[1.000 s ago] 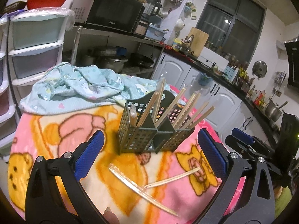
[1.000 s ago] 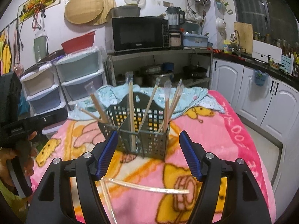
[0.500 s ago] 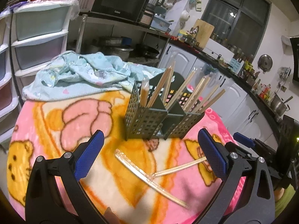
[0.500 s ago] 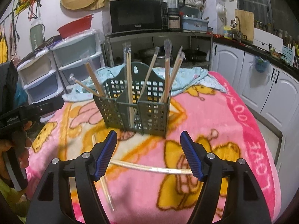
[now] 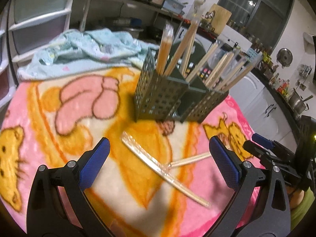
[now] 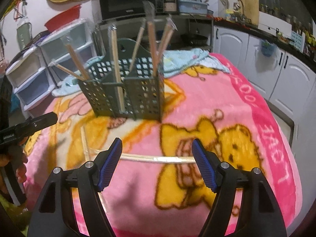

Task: Organize utensils
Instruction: 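Withdraw both tools from the caddy toward the last chopsticks on the blanket, then lower the right tool and close it on a wrapped chopstick while the left tool grasps another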

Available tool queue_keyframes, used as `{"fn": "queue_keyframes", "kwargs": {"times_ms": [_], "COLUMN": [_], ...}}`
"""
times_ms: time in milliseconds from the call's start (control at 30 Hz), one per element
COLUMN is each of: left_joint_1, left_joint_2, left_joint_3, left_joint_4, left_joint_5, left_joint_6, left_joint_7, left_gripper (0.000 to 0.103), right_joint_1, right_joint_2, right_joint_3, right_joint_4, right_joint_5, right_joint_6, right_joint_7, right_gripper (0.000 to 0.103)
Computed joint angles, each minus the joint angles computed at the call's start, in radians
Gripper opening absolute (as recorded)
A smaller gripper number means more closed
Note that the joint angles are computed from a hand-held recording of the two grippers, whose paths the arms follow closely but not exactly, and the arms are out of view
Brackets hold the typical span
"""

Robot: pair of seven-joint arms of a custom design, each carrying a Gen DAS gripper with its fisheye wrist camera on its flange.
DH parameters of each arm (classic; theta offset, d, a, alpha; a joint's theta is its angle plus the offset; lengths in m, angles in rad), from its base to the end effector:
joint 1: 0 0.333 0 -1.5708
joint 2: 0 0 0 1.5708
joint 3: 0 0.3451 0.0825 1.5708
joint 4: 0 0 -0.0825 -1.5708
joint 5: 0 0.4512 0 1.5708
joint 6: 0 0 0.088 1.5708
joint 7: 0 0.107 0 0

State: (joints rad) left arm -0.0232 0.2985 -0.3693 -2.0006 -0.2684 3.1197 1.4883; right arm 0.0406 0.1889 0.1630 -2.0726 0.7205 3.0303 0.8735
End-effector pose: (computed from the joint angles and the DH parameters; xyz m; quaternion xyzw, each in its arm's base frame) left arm 0.6683 -0.2328 0.3996 -0.6506 0.6388 -0.3928 0.1199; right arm 0.6686 0.0830 0.4025 -0.7119 0.5829 -0.2056 0.3334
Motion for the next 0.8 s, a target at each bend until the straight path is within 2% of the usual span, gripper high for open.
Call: {"fn": "queue_keyframes", "kwargs": {"times_ms": [200, 333, 467, 567, 600, 667, 733, 800], "left_joint_1": [-0.002, 0.004, 0.023, 0.026, 0.016, -0.01, -0.026, -0.049], "left_joint_2": [0.04, 0.07, 0.102, 0.131, 0.141, 0.153, 0.165, 0.175], "left_joint_3": [0.003, 0.002, -0.014, -0.01, 0.004, 0.037, 0.058, 0.085], "left_joint_4": [0.023, 0.046, 0.08, 0.115, 0.128, 0.144, 0.166, 0.188], "left_joint_5": [-0.015, -0.03, -0.063, -0.084, -0.083, -0.065, -0.046, -0.018], "left_joint_6": [-0.049, -0.072, -0.102, -0.14, -0.151, -0.157, -0.161, -0.179], "left_joint_7": [-0.01, -0.012, -0.001, -0.009, -0.021, -0.045, -0.063, -0.091], "left_gripper": [0.092, 0.091, 0.079, 0.077, 0.069, 0.064, 0.063, 0.063], "right_joint_1": [0.037, 0.036, 0.025, -0.009, -0.015, -0.05, -0.06, -0.057], "right_joint_2": [0.03, 0.047, 0.063, 0.08, 0.086, 0.104, 0.128, 0.145], "right_joint_3": [-0.068, -0.087, -0.095, -0.073, -0.07, -0.042, -0.039, -0.046], "right_joint_4": [0.007, 0.016, 0.029, 0.051, 0.058, 0.086, 0.12, 0.143], "right_joint_5": [-0.145, -0.216, -0.258, -0.224, -0.213, -0.141, -0.099, -0.077], "right_joint_6": [-0.032, -0.06, -0.098, -0.148, -0.162, -0.213, -0.267, -0.29], "right_joint_7": [0.187, 0.294, 0.384, 0.396, 0.402, 0.376, 0.381, 0.402], "right_gripper": [0.07, 0.07, 0.07, 0.07, 0.07, 0.066, 0.06, 0.06]}}
